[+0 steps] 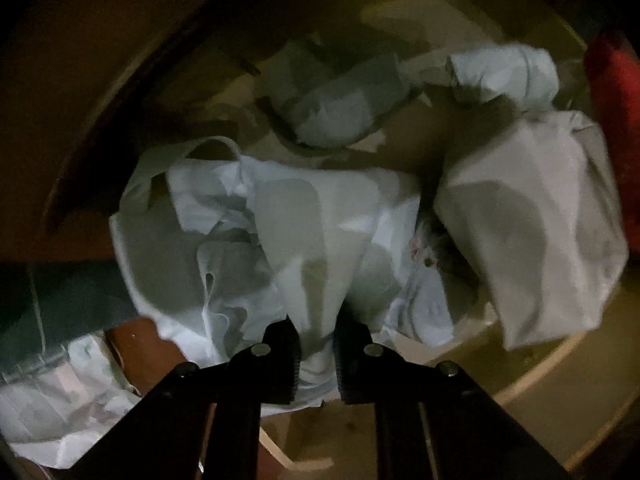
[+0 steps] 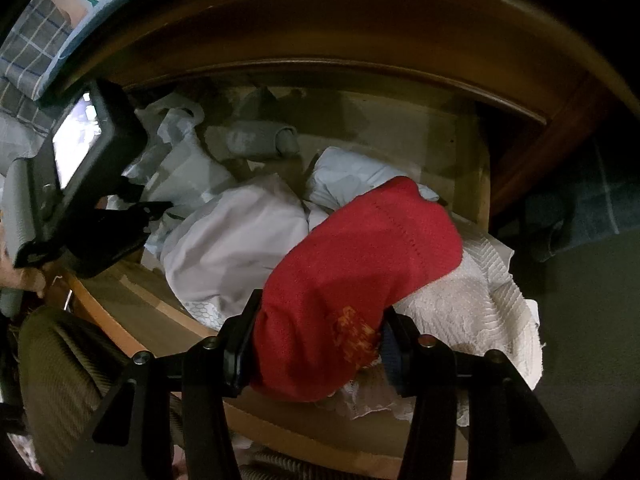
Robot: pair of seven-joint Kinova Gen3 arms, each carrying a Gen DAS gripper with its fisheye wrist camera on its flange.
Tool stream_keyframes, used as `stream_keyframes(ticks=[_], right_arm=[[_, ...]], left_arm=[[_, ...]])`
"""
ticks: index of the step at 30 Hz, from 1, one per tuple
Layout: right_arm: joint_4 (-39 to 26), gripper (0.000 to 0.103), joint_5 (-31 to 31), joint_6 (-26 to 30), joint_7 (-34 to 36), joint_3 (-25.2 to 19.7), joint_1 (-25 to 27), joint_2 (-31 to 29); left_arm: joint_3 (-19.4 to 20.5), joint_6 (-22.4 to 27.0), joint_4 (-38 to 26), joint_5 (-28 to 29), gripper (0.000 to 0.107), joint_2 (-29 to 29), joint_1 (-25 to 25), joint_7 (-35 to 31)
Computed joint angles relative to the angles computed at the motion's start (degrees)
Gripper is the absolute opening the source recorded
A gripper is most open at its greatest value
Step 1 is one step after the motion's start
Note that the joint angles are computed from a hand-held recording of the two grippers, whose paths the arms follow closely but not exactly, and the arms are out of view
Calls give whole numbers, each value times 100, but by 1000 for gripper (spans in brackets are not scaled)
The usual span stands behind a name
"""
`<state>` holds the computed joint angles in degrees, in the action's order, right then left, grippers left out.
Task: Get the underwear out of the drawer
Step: 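Carry the white underwear with the left tool into the white box and release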
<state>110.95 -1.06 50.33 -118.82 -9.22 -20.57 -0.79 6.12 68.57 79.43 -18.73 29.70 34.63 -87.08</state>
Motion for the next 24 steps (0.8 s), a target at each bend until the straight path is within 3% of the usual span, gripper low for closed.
stream_keyframes(ticks=[12, 17, 24], right_arm=[[19, 48, 171, 6, -144, -47, -60, 6], [13, 48, 190, 19, -157, -41, -73, 5], [-29, 48, 317, 86, -232, -63, -122, 25]], left_arm=[[131, -538, 649, 677, 13, -953, -530, 372], [231, -712, 1163, 808, 13, -1673, -630, 695], [359, -658, 1097, 1189, 13, -2100, -990, 571]])
